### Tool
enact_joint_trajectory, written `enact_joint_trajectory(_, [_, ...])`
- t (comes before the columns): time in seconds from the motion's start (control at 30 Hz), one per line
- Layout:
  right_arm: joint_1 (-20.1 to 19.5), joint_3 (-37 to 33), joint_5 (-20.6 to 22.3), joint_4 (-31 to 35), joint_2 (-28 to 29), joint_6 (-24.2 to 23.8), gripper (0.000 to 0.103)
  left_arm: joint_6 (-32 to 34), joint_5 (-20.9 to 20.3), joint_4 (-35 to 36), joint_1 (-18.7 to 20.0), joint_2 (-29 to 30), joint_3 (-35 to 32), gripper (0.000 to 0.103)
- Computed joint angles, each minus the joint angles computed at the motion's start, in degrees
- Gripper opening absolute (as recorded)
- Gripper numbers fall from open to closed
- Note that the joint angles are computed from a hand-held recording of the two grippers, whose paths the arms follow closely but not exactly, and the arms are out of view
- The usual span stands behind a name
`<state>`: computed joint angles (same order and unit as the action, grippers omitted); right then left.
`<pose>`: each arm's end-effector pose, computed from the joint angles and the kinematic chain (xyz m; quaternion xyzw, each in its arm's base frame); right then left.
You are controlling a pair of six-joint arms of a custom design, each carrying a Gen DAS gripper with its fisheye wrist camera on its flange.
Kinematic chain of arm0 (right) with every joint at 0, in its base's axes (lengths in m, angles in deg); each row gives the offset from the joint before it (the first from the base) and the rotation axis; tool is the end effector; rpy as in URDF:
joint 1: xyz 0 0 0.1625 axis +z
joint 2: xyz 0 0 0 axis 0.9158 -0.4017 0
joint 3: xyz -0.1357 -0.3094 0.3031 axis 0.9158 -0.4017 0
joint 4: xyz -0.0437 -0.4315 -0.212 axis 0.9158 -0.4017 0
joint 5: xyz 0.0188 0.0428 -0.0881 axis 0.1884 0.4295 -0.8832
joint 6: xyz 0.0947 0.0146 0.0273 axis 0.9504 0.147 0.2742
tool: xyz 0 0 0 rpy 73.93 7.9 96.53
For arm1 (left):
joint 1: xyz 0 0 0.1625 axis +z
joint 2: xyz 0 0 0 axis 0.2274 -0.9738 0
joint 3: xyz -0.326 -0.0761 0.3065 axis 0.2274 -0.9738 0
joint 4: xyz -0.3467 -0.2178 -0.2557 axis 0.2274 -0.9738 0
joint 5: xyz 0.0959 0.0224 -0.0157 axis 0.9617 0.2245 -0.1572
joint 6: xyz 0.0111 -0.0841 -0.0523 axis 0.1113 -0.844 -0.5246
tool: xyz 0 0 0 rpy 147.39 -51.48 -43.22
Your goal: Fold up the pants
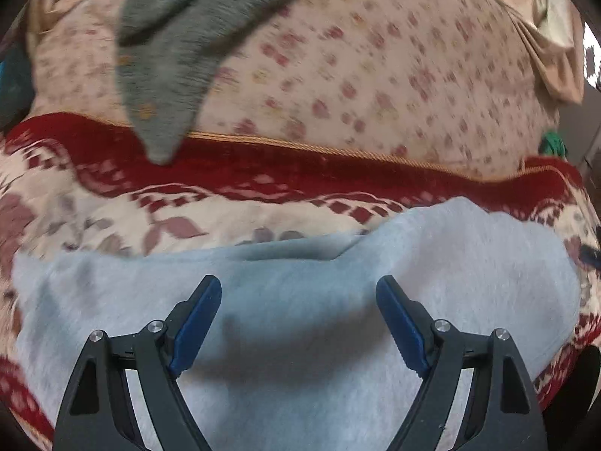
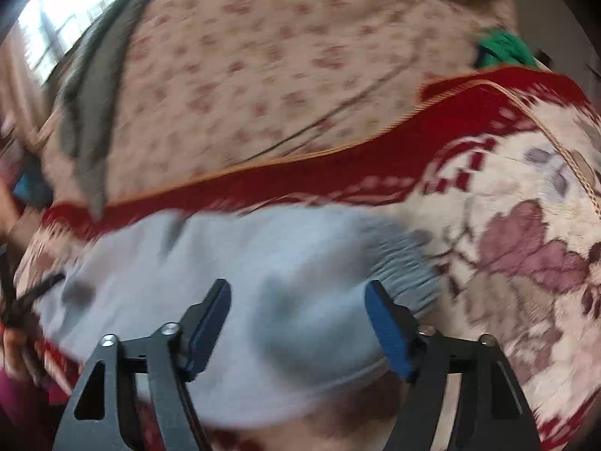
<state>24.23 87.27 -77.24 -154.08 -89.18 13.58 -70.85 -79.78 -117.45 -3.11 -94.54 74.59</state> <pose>0.0969 -0.2554 0.2957 0.0847 -0.9248 0.2870 0.2348 -0.1241 -0.2254 0.2472 0.0771 0.8957 -0.3030 0.3163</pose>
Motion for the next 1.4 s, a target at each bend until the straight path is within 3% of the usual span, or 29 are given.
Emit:
enact_joint_trajectory(0.2, [-9.3, -6.5, 3.3, -2.3, 13.1, -5.2, 0.086, 19.2, -0.4, -21.8, 11.4, 5.2, 1.4, 0.084])
enact_joint_trajectory(0.23, [-10.9, -7.3, 5.5, -0.6, 13.7, -5.1, 0.086, 20.9, -0.6, -24.0, 12.7, 6.4, 1.5, 0.084])
enact_joint_trajectory(0.3, [-17.1, -10.8, 15.3, 8.6, 16.2, -3.9, 0.089, 23.7, -1.2, -27.6, 14.5, 8.8, 1.8, 0.084])
enact_joint_trajectory(0.37, [-21.4, -12.1, 19.9, 13.7, 17.6, -2.8, 0.091, 24.9, -1.1, -28.9, 15.4, 11.7, 2.0, 0.084])
enact_joint_trajectory(0.4, [-22.5, -11.5, 21.6, 13.2, 17.2, -3.5, 0.091, 25.1, -1.0, -29.3, 15.8, 12.6, 2.1, 0.084])
enact_joint_trajectory(0.43, [-22.8, -10.7, 22.4, 12.4, 16.2, -4.4, 0.088, 25.1, -0.9, -29.8, 16.1, 13.3, 2.3, 0.084])
enact_joint_trajectory(0.47, [-22.8, -9.7, 23.2, 12.6, 14.5, -6.6, 0.077, 24.6, -0.4, -30.2, 16.3, 14.1, 2.7, 0.084])
enact_joint_trajectory(0.53, [-21.9, -7.5, 21.8, 11.3, 11.5, -9.2, 0.068, 23.6, 0.3, -30.2, 16.4, 15.6, 3.0, 0.080])
enact_joint_trajectory(0.57, [-22.1, -6.3, 21.5, 11.0, 9.4, -10.1, 0.062, 22.5, 1.0, -28.9, 16.1, 16.7, 2.8, 0.074])
enact_joint_trajectory(0.63, [-22.9, -4.9, 22.7, 11.5, 5.8, -10.9, 0.051, 21.0, 2.1, -27.0, 15.4, 17.6, 2.5, 0.049])
enact_joint_trajectory(0.67, [-23.1, -4.5, 23.7, 12.4, 3.6, -11.8, 0.031, 20.3, 2.3, -26.2, 14.7, 16.8, 2.6, 0.041])
enact_joint_trajectory(0.73, [-19.1, -3.2, 19.8, 8.9, 1.3, -12.0, 0.027, 18.0, 3.0, -23.4, 13.2, 15.3, 2.3, 0.030])
enact_joint_trajectory(0.77, [-14.7, -1.8, 14.7, 4.6, 0.7, -13.5, 0.025, 16.9, 3.4, -22.3, 12.4, 14.3, 2.3, 0.026])
enact_joint_trajectory(0.8, [-10.1, -0.5, 8.7, -0.8, 1.7, -15.4, 0.024, 16.1, 3.7, -21.9, 11.4, 13.1, 2.4, 0.016])
enact_joint_trajectory(0.87, [-1.8, 1.6, -1.2, -9.9, 4.8, -17.9, 0.023, 12.5, 5.1, -19.5, 9.3, 12.2, 2.3, 0.014])
enact_joint_trajectory(0.9, [0.0, 2.1, -3.4, -12.2, 5.3, -17.7, 0.023, 11.6, 5.7, -19.0, 8.6, 12.2, 2.3, 0.013])
enact_joint_trajectory(1.03, [-1.1, 3.4, -4.1, -14.0, 1.7, -17.0, 0.023, 10.9, 8.4, -21.2, 9.7, 15.8, 2.8, 0.013])
enact_joint_trajectory(1.1, [-2.7, 4.1, -5.8, -19.9, 5.3, -18.8, 0.023, 12.3, 9.1, -24.4, 12.0, 19.5, 3.0, 0.017])
enact_joint_trajectory(1.17, [-5.6, 4.2, -6.3, -22.6, 10.3, -15.7, 0.026, 15.1, 8.0, -29.2, 14.9, 21.0, 3.4, 0.021])
enact_joint_trajectory(1.23, [-5.9, 4.7, -7.6, -28.9, 14.9, -16.6, 0.040, 16.0, 7.5, -31.0, 15.2, 17.1, 4.4, 0.029])
enact_joint_trajectory(1.27, [-5.9, 4.8, -7.8, -30.1, 14.7, -16.6, 0.056, 16.9, 6.7, -32.2, 15.9, 13.5, 4.9, 0.034])
enact_joint_trajectory(1.3, [-5.9, 4.7, -8.0, -28.8, 13.2, -15.7, 0.065, 15.7, 6.6, -31.6, 15.8, 11.0, 5.2, 0.047])
enact_joint_trajectory(1.33, [-5.8, 4.2, -9.0, -25.2, 11.1, -14.1, 0.076, 12.9, 7.2, -28.5, 15.4, 8.4, 5.2, 0.068])
enact_joint_trajectory(1.4, [-6.3, 3.4, -8.7, -16.8, 5.3, -11.7, 0.079, 3.3, 9.7, -17.1, 13.1, 2.4, 4.3, 0.074])
